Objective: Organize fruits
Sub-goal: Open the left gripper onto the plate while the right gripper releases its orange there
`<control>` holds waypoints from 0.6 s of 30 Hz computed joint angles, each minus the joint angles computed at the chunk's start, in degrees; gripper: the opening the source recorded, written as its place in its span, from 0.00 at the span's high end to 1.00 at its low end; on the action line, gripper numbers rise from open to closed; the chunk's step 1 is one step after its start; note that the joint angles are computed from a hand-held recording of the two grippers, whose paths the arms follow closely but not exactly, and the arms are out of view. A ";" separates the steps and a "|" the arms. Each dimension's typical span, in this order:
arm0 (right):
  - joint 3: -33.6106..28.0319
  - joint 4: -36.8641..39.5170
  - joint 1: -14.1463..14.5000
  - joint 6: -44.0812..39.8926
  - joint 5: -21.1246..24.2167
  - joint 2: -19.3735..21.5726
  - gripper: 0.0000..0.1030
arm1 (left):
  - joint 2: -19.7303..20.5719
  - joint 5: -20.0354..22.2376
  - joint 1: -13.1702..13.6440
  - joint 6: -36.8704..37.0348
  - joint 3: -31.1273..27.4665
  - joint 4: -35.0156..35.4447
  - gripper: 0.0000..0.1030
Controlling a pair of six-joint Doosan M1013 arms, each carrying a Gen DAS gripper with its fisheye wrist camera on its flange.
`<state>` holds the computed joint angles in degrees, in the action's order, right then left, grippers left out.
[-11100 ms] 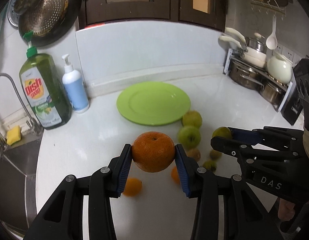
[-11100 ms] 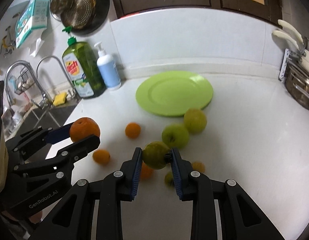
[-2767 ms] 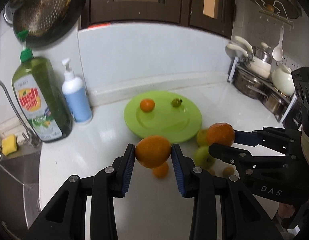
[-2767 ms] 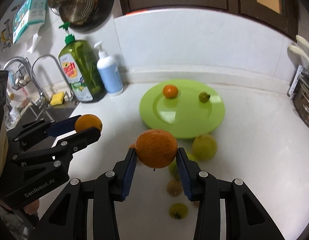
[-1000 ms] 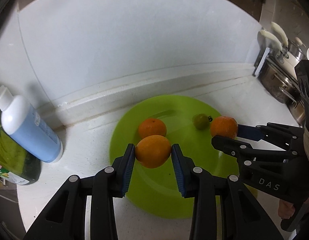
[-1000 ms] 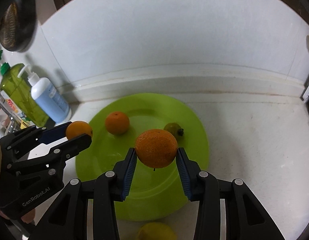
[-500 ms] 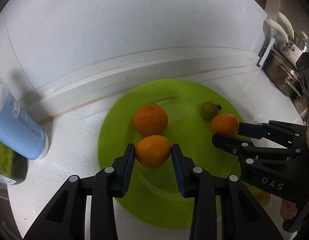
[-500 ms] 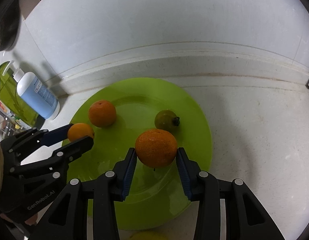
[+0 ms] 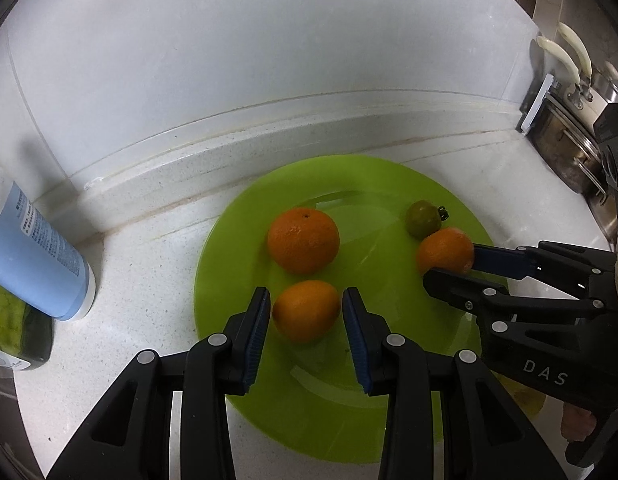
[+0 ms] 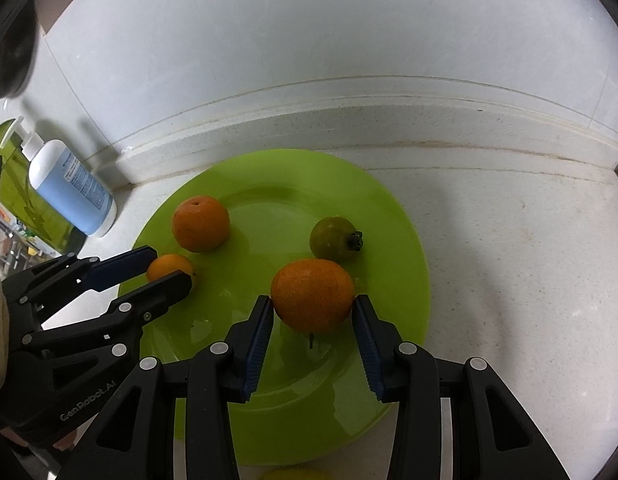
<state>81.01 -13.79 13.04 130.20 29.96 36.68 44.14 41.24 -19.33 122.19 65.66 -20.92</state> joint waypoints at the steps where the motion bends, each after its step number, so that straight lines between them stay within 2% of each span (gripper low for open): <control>1: 0.12 -0.02 0.02 -0.01 -0.26 -0.11 0.58 | -0.06 0.03 0.02 0.05 0.06 -0.18 0.63; 4: 0.64 -2.00 0.27 1.55 -0.41 -0.63 0.52 | -0.65 -0.78 0.06 0.47 0.77 -0.58 0.62; 11: 2.07 -6.16 1.14 5.61 -1.30 -2.26 0.52 | -3.34 -4.57 0.27 1.64 3.98 -2.14 0.55; 18: 4.73 -16.43 2.96 14.36 -2.54 -5.12 0.52 | -6.92 -9.08 0.59 4.20 8.29 -4.98 0.46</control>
